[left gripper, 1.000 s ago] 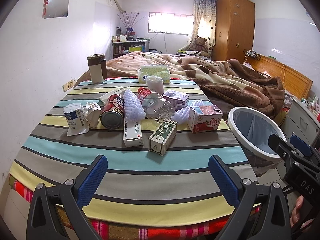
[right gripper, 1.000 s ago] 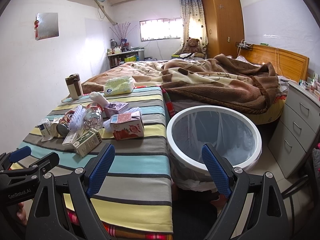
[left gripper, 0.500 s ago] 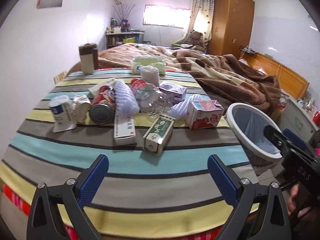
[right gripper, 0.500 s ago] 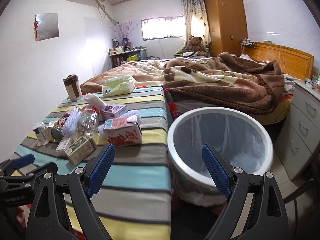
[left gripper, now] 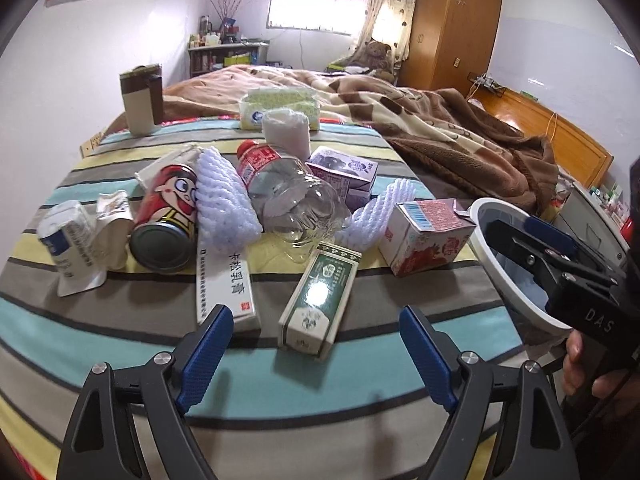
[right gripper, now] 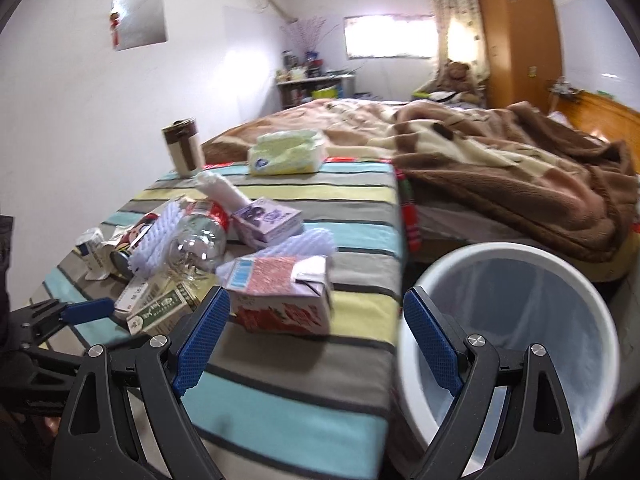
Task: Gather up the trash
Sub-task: 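Grasp the green-and-white medicine box with the left tool while the right tool grasps the pink juice carton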
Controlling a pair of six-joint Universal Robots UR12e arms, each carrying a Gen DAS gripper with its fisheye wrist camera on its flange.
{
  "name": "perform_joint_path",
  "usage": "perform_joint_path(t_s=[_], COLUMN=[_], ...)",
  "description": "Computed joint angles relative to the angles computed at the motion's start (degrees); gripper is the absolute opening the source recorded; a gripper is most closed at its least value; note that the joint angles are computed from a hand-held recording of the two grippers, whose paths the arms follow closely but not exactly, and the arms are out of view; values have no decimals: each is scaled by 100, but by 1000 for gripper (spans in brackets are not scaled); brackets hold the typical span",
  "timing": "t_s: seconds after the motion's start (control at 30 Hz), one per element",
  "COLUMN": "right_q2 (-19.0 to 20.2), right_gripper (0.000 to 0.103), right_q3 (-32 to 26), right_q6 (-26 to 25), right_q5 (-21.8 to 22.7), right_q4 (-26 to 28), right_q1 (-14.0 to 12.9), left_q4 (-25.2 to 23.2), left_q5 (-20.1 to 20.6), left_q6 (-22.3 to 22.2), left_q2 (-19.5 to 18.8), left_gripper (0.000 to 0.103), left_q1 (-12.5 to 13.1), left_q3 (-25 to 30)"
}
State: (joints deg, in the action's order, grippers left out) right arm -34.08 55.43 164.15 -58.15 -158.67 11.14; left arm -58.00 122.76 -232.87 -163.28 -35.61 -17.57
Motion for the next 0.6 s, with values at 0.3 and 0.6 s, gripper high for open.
perform_joint_path(t_s=[0.3, 0.6], right_q2=[271, 459], right_gripper=[90, 90], right_q3=[-674, -1157], right_q6=[-812, -1553], right_q5=[206, 724], right_q4=[1119, 2071], right_q1=[67, 54], left_q4=[-35, -94], left_q5=[-337, -435], left_q6=[449, 727], left_q2=[-280, -364], left_gripper=[75, 58], left_q1=[91, 117], left_q3=[496, 676])
